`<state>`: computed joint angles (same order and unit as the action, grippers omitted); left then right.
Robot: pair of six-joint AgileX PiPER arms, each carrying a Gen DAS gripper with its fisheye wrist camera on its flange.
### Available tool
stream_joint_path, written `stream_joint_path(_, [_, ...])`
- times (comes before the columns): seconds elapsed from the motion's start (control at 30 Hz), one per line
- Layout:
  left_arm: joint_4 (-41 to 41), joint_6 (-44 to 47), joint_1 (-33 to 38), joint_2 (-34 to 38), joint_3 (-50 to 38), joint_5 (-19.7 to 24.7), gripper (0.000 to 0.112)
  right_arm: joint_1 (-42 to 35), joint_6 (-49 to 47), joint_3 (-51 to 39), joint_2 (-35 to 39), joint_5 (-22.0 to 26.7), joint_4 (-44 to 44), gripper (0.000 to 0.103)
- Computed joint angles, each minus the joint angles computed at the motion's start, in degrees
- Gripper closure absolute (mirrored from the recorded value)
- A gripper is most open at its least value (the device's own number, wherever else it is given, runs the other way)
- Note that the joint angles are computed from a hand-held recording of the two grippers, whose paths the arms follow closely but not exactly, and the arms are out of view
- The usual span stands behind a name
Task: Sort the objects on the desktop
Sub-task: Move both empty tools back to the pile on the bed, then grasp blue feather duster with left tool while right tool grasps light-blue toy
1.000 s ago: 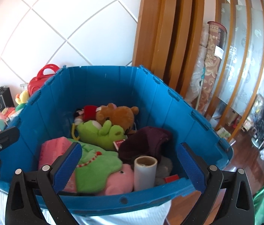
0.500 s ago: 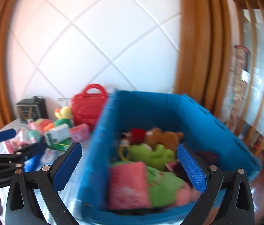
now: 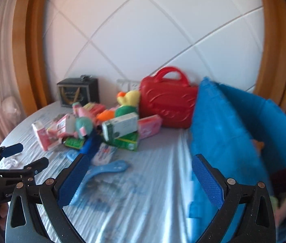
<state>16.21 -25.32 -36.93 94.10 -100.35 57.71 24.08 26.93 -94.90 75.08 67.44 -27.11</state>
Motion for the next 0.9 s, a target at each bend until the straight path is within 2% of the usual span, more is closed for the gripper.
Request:
stream_joint_path(0.1, [-3.72,4.16,5.33,-0.27,6.13,-4.61,0.029,-0.97,1.36,2.24,4.91,-3.53,4.5,0.0])
stream_joint_path(0.27, [-7.42,9.57,9.55,4.26,9.69,-8.62,0.029,-1.7,2.08,4.33,12.39,-6.74,9.47,0.0])
stream_joint_path(0.37, [-7.89,11.46,9.97,9.3,8.27,-9.22,0.029,-2.52,1.94,4.08,16.63,-7.73,12.04,0.0])
stream_joint_path(0.47, [-12.3,15.36,11.12,15.09,3.72,-8.27,0.029,-3.6,1.91,3.14,20.63,-7.64,13.61,0.0])
stream_joint_path(0.57, [-13.06,17.01,11.02,20.88,-1.49,-7.41,0.03,-4.96,0.94,2.01,23.72,-6.92,15.31,0.0])
stream_joint_path(0.63, [-13.11,18.3,10.77,24.76,-5.42,-5.91,0.041,-5.81,0.17,0.73,25.68,-6.17,16.46,0.0])
stream_joint_path(0.77, [-14.4,20.01,11.28,31.37,-12.41,-2.81,0.055,-7.1,-0.86,-2.12,30.25,-5.3,18.24,0.0])
stream_joint_path(0.87, [-19.16,22.45,12.92,32.47,-12.54,-3.69,0.064,-7.6,-1.77,-4.56,33.2,-4.51,19.3,0.0])
stream_joint_path(0.9, [-21.35,23.81,13.56,32.12,-11.52,-4.61,0.073,-7.7,-2.15,-5.32,34.2,-4.34,19.9,0.0])
